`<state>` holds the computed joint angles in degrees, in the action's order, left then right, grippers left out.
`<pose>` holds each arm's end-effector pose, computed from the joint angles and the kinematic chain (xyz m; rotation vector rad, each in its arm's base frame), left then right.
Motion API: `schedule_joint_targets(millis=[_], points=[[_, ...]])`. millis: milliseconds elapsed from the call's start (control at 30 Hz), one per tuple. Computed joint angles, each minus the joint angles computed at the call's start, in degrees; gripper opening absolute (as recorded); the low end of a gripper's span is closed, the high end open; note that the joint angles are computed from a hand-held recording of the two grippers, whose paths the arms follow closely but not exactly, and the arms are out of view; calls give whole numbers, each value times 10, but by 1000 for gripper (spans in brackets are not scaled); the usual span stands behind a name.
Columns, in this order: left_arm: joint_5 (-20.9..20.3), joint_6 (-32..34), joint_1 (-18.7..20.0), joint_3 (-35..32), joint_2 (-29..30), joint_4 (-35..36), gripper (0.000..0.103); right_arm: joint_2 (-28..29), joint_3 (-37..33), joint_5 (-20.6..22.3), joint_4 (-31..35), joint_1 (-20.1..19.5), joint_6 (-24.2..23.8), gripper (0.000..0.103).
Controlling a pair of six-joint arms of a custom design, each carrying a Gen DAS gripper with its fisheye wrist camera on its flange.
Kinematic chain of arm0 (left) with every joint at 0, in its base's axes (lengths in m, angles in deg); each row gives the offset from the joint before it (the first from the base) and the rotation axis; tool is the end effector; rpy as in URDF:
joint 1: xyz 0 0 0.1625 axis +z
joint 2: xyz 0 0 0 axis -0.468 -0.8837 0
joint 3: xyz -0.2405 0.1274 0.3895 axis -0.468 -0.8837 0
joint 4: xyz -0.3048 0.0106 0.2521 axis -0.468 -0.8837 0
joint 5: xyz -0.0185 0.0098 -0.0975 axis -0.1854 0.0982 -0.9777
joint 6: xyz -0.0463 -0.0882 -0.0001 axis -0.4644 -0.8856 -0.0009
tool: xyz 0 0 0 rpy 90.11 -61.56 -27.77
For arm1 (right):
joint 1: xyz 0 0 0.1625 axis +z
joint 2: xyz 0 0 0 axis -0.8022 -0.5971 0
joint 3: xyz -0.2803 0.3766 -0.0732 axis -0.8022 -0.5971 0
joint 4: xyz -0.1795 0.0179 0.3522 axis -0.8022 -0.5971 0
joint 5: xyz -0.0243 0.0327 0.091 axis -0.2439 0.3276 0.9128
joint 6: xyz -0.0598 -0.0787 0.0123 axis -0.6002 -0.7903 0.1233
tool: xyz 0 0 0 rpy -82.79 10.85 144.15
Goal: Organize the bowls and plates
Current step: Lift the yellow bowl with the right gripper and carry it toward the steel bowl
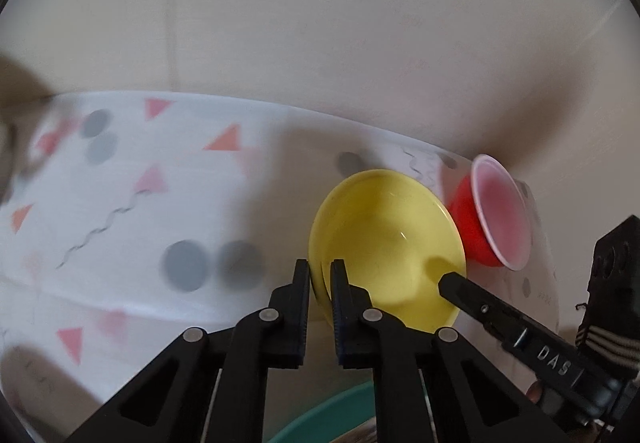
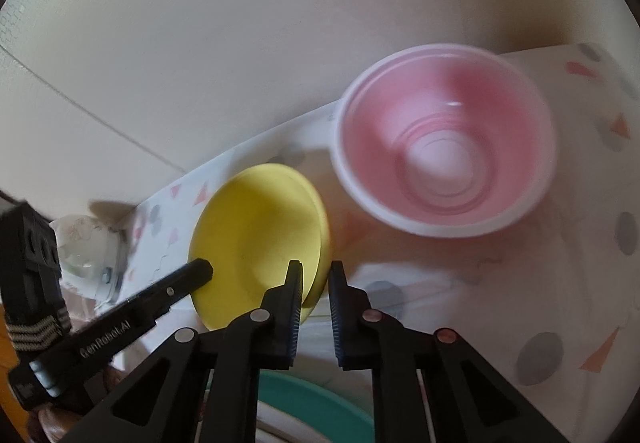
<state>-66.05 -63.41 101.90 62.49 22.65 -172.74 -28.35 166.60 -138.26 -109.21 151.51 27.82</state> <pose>-0.0510 -0.8065 0.0921 0.5719 2.6652 -0.2599 0.1843 -0.7039 -0.0314 -0.4039 -2.5606 0.9878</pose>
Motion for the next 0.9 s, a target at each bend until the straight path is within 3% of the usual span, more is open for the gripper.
schedule_joint_targets(millis=[300, 567, 900], points=[[47, -22, 4, 39, -22, -39, 11, 26, -68, 25, 89, 7, -15, 13], [50, 5, -3, 82, -40, -93, 10, 29, -65, 4, 81, 13, -37, 17], [59, 10, -8, 128, -65, -146, 11, 34, -72, 7, 94, 14, -57, 11]])
